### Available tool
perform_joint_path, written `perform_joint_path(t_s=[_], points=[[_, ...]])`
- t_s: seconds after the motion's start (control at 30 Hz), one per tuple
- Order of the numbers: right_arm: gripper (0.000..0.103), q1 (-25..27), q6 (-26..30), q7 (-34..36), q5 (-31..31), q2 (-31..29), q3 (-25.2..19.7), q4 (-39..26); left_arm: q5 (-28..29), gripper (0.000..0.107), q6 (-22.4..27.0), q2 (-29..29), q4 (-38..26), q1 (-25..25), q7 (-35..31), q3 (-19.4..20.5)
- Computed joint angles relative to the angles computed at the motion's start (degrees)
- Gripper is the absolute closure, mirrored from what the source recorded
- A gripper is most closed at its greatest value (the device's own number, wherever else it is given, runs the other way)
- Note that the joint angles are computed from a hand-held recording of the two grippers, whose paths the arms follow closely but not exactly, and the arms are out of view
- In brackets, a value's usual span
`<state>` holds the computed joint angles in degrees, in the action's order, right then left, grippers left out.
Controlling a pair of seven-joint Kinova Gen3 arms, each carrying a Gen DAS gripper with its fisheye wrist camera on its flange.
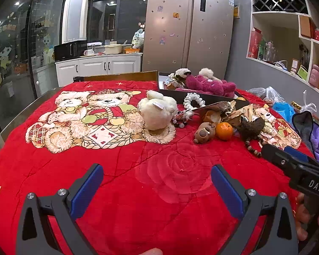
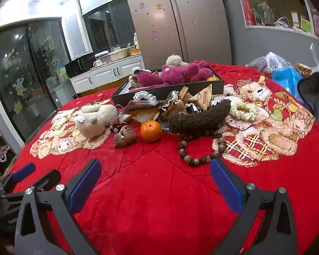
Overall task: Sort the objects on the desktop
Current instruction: 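Move both tools toward the plush toys on the red blanket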
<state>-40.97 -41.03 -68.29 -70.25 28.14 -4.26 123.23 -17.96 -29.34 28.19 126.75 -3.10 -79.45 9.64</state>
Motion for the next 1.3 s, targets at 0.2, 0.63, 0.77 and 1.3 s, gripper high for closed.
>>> perform_joint_path(t_s=[0.2,0.63,0.77,1.3], points=[[0.000,-0.1,-2.0,0.3,-0.1,-0.3,-0.1,0.6,-1.4,0.004,2.8,0.3,-1.4,-0.7,0.5,1.2],[0.000,4.7,-1.3,-13.7,11.4,-3.0,0.8,5.7,-7.6,0.004,0.5,0.5,-0.7,-3.1,1.9,3.5],[0.000,5.3,-0.5,-16.1,13.6,-3.1,1.5,6.2,-9.7,0.004,2.4,1.1,-2.1,-3.9,3.8,4.8],[0.008,7.3,4.6,-18.0,15.2,-1.7,4.5,3.7,-9.8,0.004,13.8,5.7,-16.3,-6.1,6.9,9.7]])
